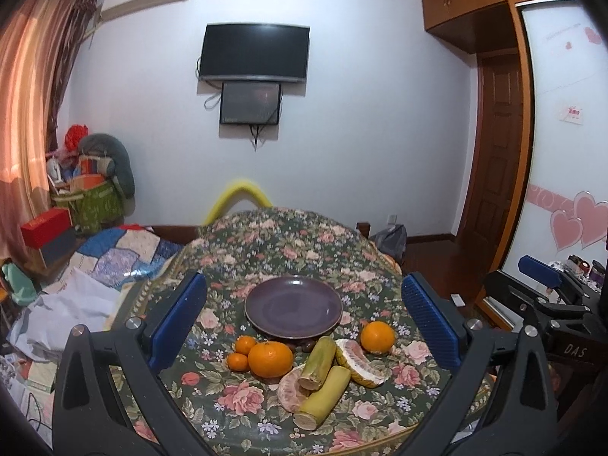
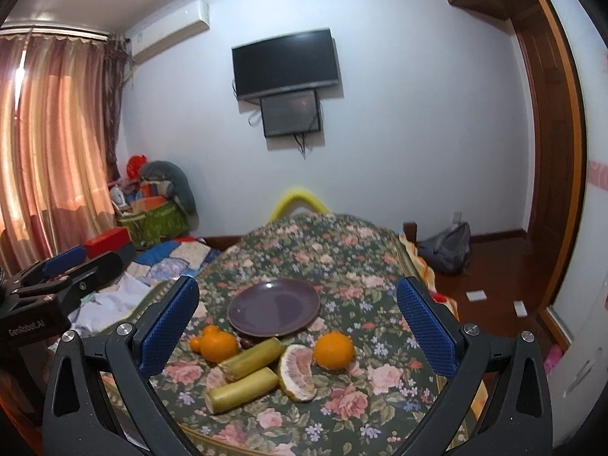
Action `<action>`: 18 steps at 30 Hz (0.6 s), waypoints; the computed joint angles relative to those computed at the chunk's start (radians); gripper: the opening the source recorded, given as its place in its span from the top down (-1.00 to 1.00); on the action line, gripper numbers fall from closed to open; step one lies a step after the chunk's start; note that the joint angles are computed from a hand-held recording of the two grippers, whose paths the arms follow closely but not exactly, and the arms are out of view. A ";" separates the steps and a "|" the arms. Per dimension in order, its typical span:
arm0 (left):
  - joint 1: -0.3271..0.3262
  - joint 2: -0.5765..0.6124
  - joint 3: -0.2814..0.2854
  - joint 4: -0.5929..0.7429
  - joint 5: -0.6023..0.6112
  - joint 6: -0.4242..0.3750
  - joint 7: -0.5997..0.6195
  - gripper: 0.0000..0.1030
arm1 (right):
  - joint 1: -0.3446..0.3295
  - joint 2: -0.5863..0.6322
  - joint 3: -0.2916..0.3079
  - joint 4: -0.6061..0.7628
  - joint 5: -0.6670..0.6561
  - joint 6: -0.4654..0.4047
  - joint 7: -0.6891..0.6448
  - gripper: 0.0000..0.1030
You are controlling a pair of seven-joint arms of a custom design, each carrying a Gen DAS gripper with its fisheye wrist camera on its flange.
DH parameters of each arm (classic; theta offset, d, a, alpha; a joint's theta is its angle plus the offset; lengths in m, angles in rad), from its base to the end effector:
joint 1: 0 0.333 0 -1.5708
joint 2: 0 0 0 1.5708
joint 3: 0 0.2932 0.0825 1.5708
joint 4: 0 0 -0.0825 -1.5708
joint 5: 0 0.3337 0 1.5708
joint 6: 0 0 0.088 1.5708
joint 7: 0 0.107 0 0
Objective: Organize fruits
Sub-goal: 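Grasp a large orange with the left gripper while the right gripper grasps another orange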
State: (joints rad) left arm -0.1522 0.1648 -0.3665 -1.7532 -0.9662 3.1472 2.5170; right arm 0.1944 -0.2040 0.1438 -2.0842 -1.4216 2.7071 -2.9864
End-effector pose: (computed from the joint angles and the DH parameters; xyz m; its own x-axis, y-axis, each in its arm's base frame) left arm 0.5534 -0.2116 0.5854 -0.4809 -0.8735 0.0761 -0.3218 0.0951 -0.9420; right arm 0.4530 0.2017 0.5758 -0.1713 -0.9779 -0.1197 -0.3032 0.1680 -0.9380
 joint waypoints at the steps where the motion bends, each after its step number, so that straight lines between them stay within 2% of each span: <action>1: -0.016 0.018 0.023 0.010 0.047 -0.007 -0.045 -1.00 | -0.004 0.013 -0.009 0.004 0.014 0.010 -0.013 -1.00; 2: -0.019 0.030 0.028 0.015 0.069 -0.007 -0.065 -1.00 | -0.006 0.024 -0.015 0.009 0.025 0.014 -0.027 -1.00; 5: -0.075 0.090 0.106 0.054 0.250 -0.021 -0.234 -0.92 | -0.010 0.056 -0.028 0.023 0.065 0.013 -0.079 -1.00; 7: -0.107 0.135 0.160 0.099 0.361 -0.069 -0.341 -0.84 | -0.011 0.076 -0.040 0.035 0.101 0.019 -0.127 -1.00; 8: -0.102 0.150 0.159 0.117 0.386 -0.087 -0.363 -0.72 | -0.011 0.085 -0.044 0.039 0.116 0.021 -0.146 -1.00; 10: -0.124 0.202 0.198 0.177 0.477 -0.139 -0.451 -0.62 | -0.014 0.110 -0.058 0.048 0.149 0.033 -0.185 -1.00; 13: -0.139 0.272 0.226 0.255 0.580 -0.197 -0.538 -0.44 | -0.018 0.145 -0.077 0.060 0.200 0.056 -0.238 -1.00; 16: -0.130 0.339 0.219 0.341 0.649 -0.284 -0.594 -0.34 | -0.019 0.190 -0.095 0.075 0.249 0.068 -0.296 -0.94; 18: -0.129 0.388 0.218 0.404 0.700 -0.345 -0.631 -0.26 | -0.015 0.215 -0.105 0.086 0.299 0.077 -0.349 -0.81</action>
State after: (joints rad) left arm -0.2810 0.5532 -0.1481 -1.3493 -0.2657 2.8022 1.8860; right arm 0.1790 0.0110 0.0387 -1.9982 -1.1227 2.7841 -3.3351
